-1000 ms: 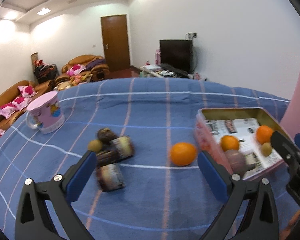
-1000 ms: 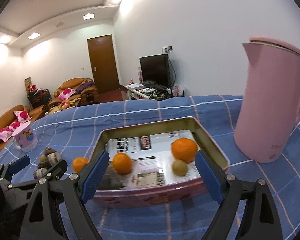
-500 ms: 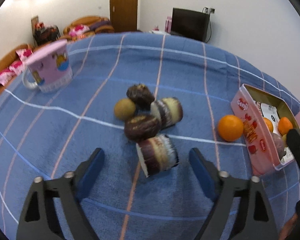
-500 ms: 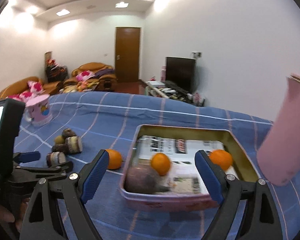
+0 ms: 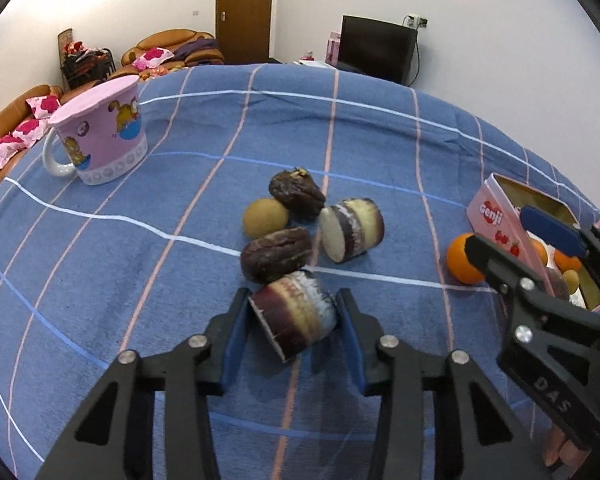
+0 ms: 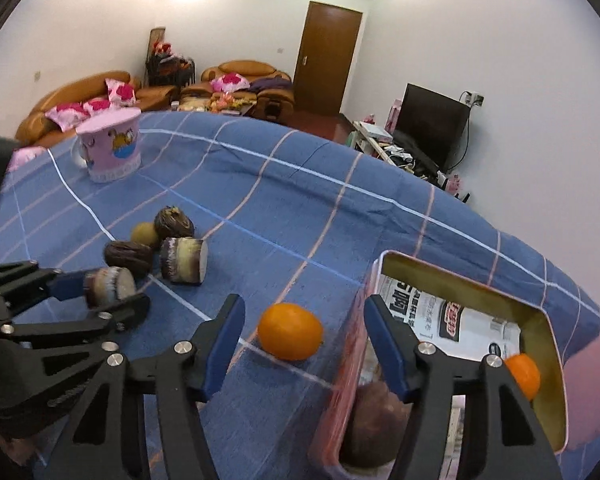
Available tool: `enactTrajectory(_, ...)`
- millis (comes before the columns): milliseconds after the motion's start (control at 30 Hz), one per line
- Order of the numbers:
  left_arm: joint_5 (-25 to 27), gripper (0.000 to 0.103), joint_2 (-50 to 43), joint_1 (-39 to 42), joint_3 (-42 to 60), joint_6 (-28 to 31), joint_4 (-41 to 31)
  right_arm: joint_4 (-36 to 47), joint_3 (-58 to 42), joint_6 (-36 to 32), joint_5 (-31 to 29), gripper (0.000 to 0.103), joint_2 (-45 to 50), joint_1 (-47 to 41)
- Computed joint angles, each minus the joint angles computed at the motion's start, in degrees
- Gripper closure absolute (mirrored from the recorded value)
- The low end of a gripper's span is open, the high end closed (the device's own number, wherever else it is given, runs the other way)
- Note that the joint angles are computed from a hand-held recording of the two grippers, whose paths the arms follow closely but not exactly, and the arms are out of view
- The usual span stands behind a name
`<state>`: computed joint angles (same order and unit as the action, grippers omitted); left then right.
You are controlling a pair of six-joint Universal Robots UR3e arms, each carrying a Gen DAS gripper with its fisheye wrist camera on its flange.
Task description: Organize fruits
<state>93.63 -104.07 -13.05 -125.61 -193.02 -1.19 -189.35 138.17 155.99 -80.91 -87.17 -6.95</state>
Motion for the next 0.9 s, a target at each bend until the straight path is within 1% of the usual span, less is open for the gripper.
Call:
enactTrajectory(67, 0.5, 0.058, 0.4, 0.4, -0.1, -0.3, -0.4, 2.9, -1.3, -0.9, 0.1, 0.046, 0.0, 0.4)
enactTrajectory(100, 0.9, 0.058, 0.6, 0.6, -0.1, -0.5, -0.7, 4.8, -2.2, -1.5, 0.0, 0.054, 0.2, 0.8)
enactTrajectory(133, 1.3, 0.058, 0.8, 0.8, -0.4, -0.9, -0.7, 6.3, -3.3, -2.3, -0.7, 0.058, 0.8, 1.5)
enactTrajectory(200, 2.1, 0.058, 1.2, 1.5, -0.8, -1.5, -0.7, 8.7, -5.1, -4.2, -2.6, 0.058, 2.2, 2.9)
enactTrajectory(300, 1.8, 0.058, 1.6, 3.0, -1.4, -1.9, -0.8, 9.1, -7.6, -7.0, -8.8, 0.059, 5.1, 6.4)
enactTrajectory(400, 1.4, 0.058, 1.9, 3.9, -1.8, -1.6, -0.6, 11.8, -10.7, -8.5, -13.9, 0.059, 7.0, 9.2)
enactTrajectory(433, 1.3, 0.058, 1.9, 4.3, -1.9, -1.5, -0.5, 11.9, -11.4, -8.9, -15.5, 0.060, 7.9, 10.1)
enactTrajectory(500, 0.1, 0.058, 2.4, 5.9, -2.7, -1.1, 0.0, 13.4, -12.3, -8.5, -15.7, 0.065, 8.0, 10.0)
enactTrajectory(567, -1.0, 0.058, 3.1, 7.7, -3.9, -0.4, 0.9, 13.8, -12.3, -7.9, -15.8, 0.066, 7.7, 9.9)
enactTrajectory(633, -1.7, 0.058, 3.7, 9.5, -5.1, 1.1, 1.9, 12.6, -10.9, -5.9, -15.7, 0.067, 6.9, 9.8)
enactTrajectory(667, -2.2, 0.058, 4.1, 10.5, -5.7, 1.8, 2.6, 12.5, -10.0, -5.0, -14.3, 0.067, 5.9, 9.2)
enactTrajectory(733, -3.5, 0.058, 4.9, 12.5, -7.3, 2.9, 4.4, 13.1, -6.6, -1.5, -7.1, 0.067, 1.0, 6.0)
enactTrajectory(833, -4.1, 0.058, 5.2, 13.8, -8.8, 3.3, 7.3, 14.5, -0.1, 3.1, 8.9, 0.067, -8.2, -1.3)
enactTrajectory(867, -4.0, 0.058, 5.1, 13.8, -8.9, 3.4, 7.8, 13.8, 2.0, 4.6, 13.4, 0.067, -10.2, -3.1)
enactTrajectory(900, -4.2, 0.058, 4.8, 13.9, -9.0, 3.5, 8.6, 11.6, 3.8, 6.7, 16.2, 0.067, -10.7, -3.8)
